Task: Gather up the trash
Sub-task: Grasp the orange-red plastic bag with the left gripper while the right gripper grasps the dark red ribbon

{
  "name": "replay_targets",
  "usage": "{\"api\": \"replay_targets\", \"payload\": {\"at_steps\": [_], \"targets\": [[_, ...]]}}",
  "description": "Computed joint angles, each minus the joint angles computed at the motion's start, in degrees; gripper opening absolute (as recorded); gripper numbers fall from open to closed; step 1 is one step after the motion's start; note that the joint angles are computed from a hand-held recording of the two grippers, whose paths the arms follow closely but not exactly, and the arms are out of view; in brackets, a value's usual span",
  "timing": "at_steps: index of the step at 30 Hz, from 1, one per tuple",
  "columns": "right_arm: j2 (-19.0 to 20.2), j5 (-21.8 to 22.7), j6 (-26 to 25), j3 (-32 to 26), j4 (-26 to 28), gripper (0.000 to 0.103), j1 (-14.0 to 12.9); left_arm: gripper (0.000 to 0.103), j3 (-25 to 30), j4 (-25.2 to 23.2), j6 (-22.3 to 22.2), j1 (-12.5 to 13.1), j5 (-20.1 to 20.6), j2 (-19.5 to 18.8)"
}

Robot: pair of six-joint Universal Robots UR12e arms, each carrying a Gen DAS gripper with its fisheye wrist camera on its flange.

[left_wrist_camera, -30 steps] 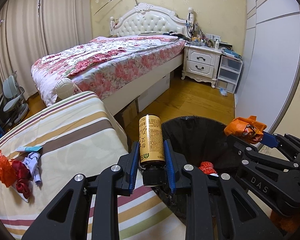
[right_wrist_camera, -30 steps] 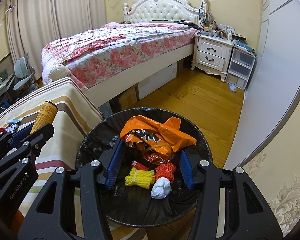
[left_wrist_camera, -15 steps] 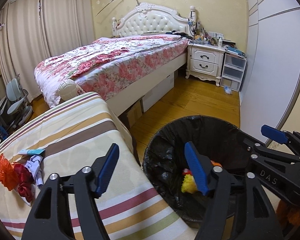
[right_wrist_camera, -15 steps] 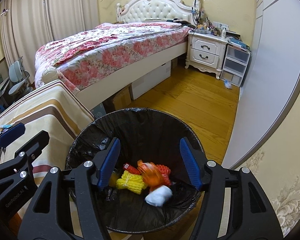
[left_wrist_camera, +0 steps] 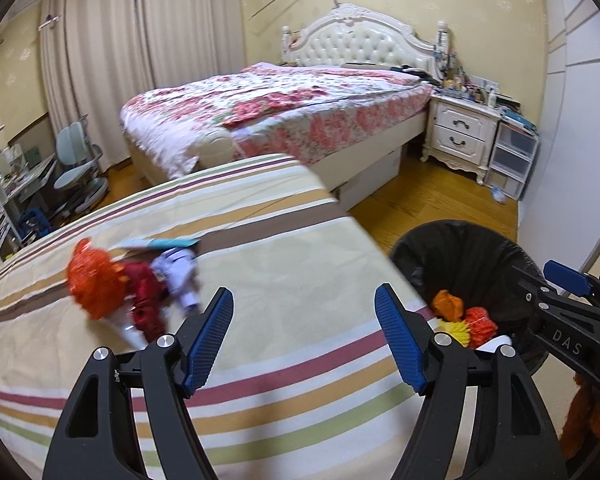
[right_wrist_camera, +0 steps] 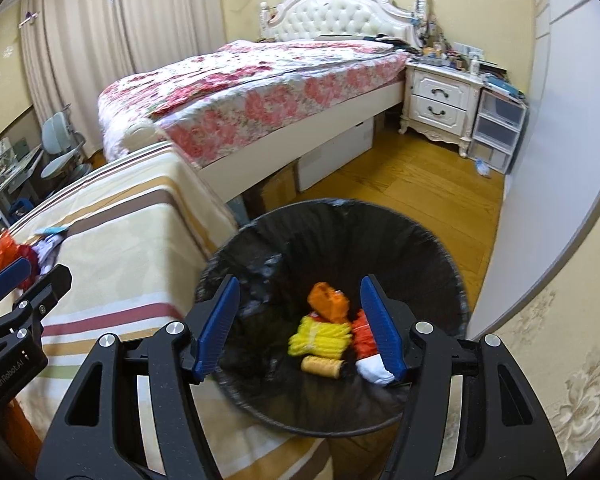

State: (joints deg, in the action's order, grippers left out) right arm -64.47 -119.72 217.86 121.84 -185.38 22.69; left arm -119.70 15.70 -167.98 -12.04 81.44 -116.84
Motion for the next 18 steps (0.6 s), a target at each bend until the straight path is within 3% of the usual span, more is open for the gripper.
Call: {"api": "replay_targets", "payload": {"at_steps": [18], "targets": [[5.0,6.5,-9.1,-9.7,3.1,0.061,4.9,0.071,-1.6,1.5,-5.5,7.1,5.3,1.1]]}}
